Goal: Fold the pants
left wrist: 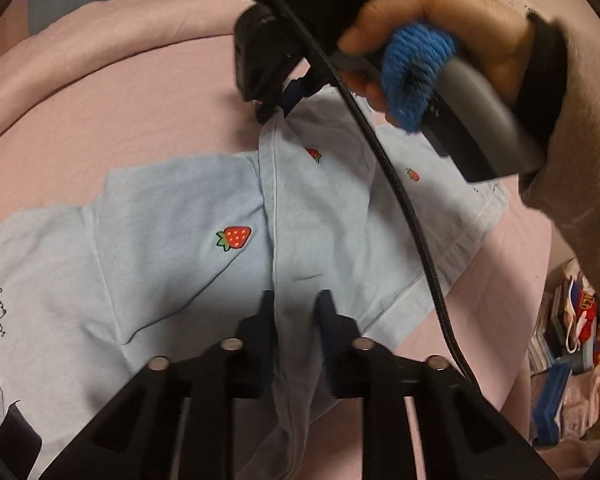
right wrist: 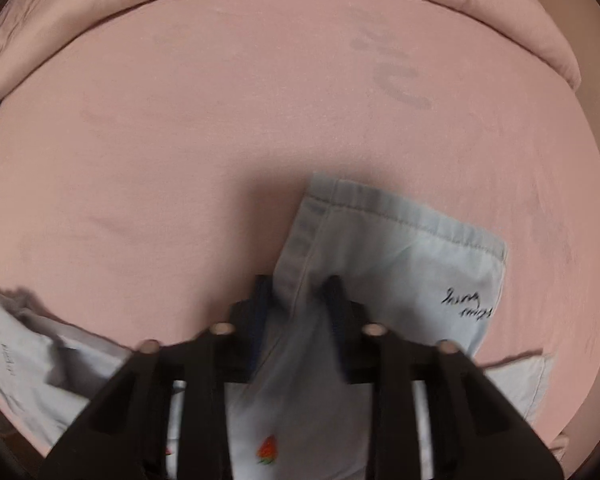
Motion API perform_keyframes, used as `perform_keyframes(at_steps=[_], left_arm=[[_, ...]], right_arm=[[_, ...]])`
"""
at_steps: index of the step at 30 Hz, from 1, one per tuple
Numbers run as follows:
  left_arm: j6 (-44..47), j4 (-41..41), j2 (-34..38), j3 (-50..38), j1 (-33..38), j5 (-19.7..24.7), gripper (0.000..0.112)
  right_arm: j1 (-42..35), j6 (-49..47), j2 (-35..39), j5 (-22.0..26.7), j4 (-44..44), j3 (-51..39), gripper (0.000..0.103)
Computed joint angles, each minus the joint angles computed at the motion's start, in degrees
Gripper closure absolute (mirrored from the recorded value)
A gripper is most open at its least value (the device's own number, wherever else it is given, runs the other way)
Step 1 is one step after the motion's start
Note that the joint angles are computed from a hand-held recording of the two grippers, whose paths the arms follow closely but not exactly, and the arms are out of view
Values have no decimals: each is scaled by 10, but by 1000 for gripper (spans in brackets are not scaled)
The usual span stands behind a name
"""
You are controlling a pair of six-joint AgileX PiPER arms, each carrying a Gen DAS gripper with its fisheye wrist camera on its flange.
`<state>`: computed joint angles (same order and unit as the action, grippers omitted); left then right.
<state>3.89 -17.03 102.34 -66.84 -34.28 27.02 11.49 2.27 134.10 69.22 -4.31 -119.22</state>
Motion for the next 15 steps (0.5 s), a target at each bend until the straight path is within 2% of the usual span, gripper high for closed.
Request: perform_keyframes(at_steps=[1, 3, 7, 9, 12, 15], left_arm=[[13, -14, -5, 5, 2, -4, 102], [4, -7, -13, 10, -2, -9, 102], [-16, 13, -33, 16, -19, -17, 102], [1, 14, -17, 3, -13, -23, 102], [15, 20, -30, 11, -22, -24, 102], [-17, 64, -20, -1, -39, -14, 102]], right_arm=[[-5, -6, -8, -12, 10, 13, 93], [-26, -25, -42, -48, 42, 58, 98], [-89, -96, -150, -131, 158, 177, 98], [-141, -165, -227, -164, 250, 253, 98], [-236, -288, -354, -187, 383, 391, 98], [-352, -404, -434, -161, 480, 498, 97]])
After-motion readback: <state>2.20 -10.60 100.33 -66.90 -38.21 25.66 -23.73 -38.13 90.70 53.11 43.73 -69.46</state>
